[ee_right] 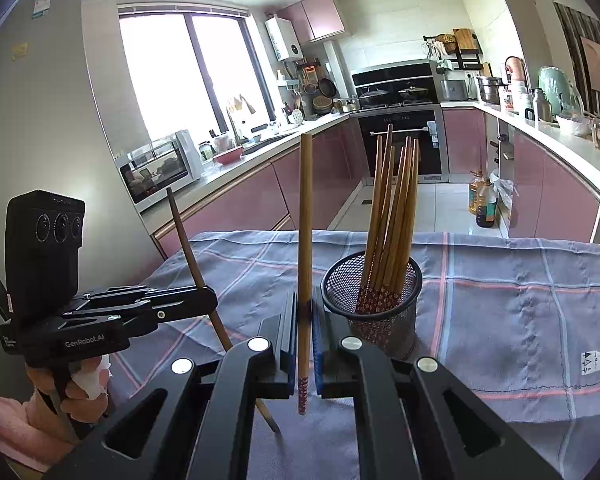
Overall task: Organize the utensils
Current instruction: 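Lower both upright chopsticks into the mesh cup among the others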
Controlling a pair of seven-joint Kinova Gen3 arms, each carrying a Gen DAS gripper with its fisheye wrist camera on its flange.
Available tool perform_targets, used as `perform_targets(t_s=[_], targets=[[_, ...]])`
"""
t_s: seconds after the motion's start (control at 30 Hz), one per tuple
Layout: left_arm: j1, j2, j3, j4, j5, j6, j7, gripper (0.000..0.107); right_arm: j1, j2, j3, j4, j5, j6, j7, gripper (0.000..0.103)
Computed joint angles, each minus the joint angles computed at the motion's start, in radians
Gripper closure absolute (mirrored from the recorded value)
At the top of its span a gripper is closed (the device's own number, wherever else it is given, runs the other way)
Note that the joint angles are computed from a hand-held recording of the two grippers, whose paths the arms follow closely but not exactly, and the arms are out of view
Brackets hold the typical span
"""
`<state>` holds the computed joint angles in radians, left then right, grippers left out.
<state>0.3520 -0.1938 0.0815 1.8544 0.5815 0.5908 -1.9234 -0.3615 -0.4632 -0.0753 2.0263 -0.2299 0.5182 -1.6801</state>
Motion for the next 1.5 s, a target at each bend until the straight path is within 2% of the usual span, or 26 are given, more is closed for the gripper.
perform_targets(t_s=[1.5], targets=[[0.014,-0.006,-0.002,-0.027,-0.007,-0.027,-0.001,0.1,0.018,0.012,-0.014,-0.031,0.036,-0.019,-0.014,0.097]])
